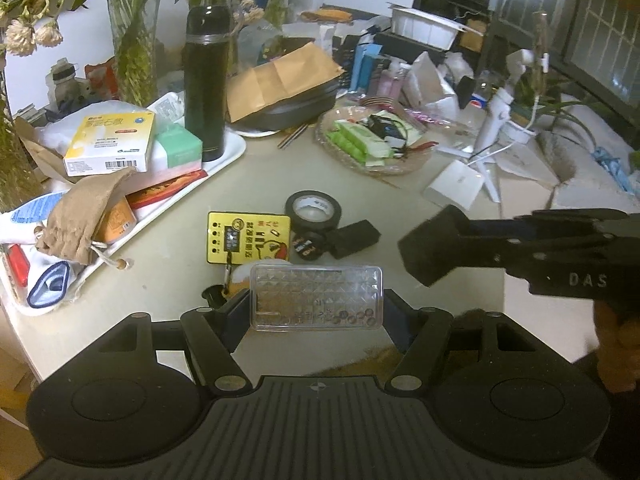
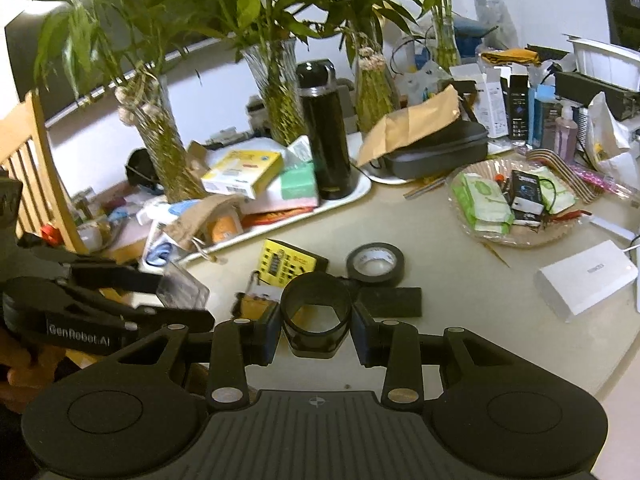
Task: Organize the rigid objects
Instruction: 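Carry the clear lid into the cardboard box and open the left gripper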
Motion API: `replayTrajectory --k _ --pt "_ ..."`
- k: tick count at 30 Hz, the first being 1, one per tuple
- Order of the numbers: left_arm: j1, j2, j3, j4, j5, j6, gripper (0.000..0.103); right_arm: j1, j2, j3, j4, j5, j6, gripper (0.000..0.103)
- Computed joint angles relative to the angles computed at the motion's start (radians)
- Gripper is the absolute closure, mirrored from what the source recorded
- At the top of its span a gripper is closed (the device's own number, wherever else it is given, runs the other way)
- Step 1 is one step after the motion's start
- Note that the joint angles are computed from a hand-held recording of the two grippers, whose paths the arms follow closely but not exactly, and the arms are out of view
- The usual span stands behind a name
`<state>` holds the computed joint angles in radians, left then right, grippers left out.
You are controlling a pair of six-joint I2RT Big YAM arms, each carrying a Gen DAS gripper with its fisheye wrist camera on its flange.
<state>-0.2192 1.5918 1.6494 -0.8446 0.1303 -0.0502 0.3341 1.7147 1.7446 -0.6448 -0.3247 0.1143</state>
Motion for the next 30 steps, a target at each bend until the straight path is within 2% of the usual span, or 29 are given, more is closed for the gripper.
replayTrajectory --k 7,16,21,24,30 --pt "-0.002 -0.041 -0.051 0.001 0.031 0.017 0.036 -0.002 -0.035 -0.048 0.025 -0.083 -0.01 0.063" --pt "-0.003 -0.067 -0.088 -0.045 0.057 0.052 0.036 0.006 -0.076 -0.098 -0.008 -0.137 -0.049 0.063" --pt "-0.003 -0.072 -0.103 -0.086 0.054 0.08 0.036 0.018 -0.099 -0.123 -0.046 -0.132 -0.086 0.063" --pt "-0.001 -0.071 -0.106 -0.108 0.05 0.084 0.036 0.018 -0.111 -0.136 -0.073 -0.157 -0.107 0.063" --pt "-0.002 -0.073 -0.116 -0.148 0.025 0.094 0.036 0.027 -0.115 -0.135 -0.177 -0.162 -0.186 0.063"
